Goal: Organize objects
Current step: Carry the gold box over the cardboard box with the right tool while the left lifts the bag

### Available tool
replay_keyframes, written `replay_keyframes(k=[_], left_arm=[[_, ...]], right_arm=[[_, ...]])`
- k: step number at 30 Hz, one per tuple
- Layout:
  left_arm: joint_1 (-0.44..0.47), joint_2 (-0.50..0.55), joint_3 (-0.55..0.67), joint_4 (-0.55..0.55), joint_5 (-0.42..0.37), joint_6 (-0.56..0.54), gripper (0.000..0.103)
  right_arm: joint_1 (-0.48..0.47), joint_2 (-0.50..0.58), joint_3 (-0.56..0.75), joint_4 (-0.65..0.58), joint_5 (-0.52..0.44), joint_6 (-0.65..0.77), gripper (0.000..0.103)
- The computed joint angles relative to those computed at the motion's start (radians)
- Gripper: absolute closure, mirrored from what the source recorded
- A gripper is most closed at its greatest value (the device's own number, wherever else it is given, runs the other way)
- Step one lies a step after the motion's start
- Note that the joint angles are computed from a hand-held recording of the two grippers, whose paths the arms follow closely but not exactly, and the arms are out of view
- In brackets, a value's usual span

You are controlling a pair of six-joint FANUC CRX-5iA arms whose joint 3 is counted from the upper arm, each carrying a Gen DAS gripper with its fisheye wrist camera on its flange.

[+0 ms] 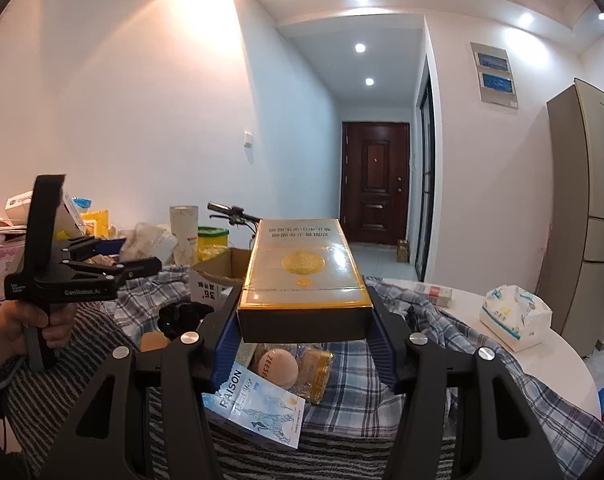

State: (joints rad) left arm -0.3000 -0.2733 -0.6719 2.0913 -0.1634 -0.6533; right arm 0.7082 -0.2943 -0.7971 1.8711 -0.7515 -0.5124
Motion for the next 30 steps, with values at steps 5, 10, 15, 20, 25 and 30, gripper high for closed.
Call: replay_keyframes(k=[5,10,15,20,25,30], left_arm=[[-0.016,-0.007,0.003,0.087,0.005,-0.055,0.028],[0.030,-0.005,-0.009,0.009,-0.051,0.031,0.028],[0.039,-0.005,-0.009,-0.006,-0.061,0.047,0.028],[0.080,0.006,-0.008,-0.107,-0.092,0.146,0.028],[0.067,0.003,-0.008,-0.075,-0.073,0.125,0.028],[0.090,0.013,-0.001,-0.175,-0.052,0.230,0.028]], right_arm=[[0.011,0.011,0.021,-0.053,0.008,0.042,0.048],[-0.042,-0.018,0.024,-0.044,0.105,-0.022,0.048],[-0.059,-0.024,0.048,-0.033,0.125,0.000,0.048],[-0.029,0.008,0.110,-0.109,0.118,0.099,0.048],[-0.046,0.040,0.188,-0.100,0.149,0.131,0.048],[-0.142,0.082,0.282,0.062,0.264,0.053,0.048]])
